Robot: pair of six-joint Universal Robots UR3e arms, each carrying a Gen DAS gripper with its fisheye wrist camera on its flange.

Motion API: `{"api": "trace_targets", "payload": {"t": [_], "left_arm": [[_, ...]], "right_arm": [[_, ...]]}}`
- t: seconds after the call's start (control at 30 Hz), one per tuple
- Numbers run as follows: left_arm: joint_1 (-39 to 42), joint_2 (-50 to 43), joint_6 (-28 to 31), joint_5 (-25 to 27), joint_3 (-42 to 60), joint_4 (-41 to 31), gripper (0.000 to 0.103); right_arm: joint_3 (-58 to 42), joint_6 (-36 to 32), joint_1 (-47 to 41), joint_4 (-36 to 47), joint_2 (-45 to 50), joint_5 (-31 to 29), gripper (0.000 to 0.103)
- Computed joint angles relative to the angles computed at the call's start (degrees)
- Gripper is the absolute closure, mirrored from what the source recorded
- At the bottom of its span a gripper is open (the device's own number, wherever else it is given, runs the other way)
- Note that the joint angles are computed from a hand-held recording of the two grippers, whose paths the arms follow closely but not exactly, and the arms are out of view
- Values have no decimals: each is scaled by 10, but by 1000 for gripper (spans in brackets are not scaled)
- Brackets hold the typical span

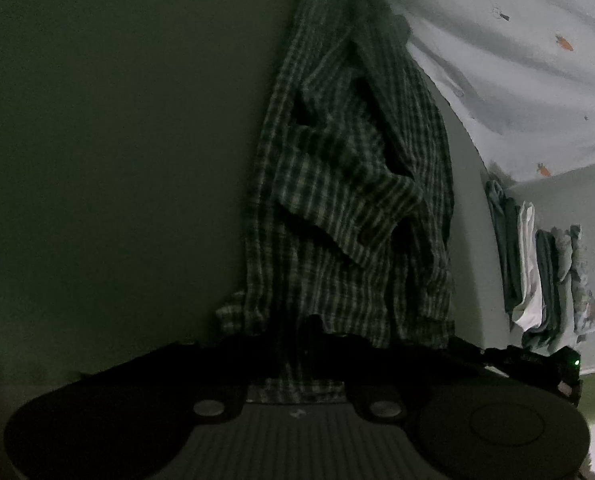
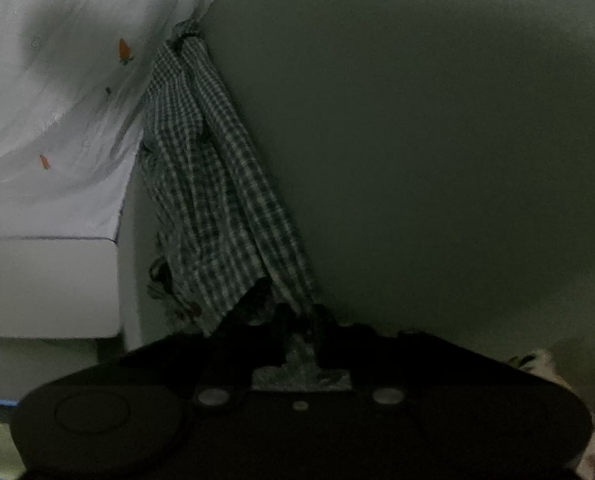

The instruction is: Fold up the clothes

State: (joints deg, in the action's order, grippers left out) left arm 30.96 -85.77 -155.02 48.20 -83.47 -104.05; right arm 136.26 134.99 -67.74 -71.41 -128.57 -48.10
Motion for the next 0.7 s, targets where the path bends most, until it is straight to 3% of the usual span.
{"api": "trace_targets", "payload": {"t": [0.1,0.23,0.3,0.5,0.7], "left_arm": [[-14,-12,11,5,20,0,75],[-44,-21,16,38,52,18,67],[-60,-15,11,65,59,45,66],[-66,-23,4,79,56,67,62],[-37,-29,43,7,48,-20,66]], "right_arm": [[-8,33,43,-55,8,-2,82],[-20,76,118,-146,6,-14,74],[-25,88,146,-190,10,-24,69],[-26,116,187,-277,35,-47,61],[-14,113,213,-299,42,-47,68]]}}
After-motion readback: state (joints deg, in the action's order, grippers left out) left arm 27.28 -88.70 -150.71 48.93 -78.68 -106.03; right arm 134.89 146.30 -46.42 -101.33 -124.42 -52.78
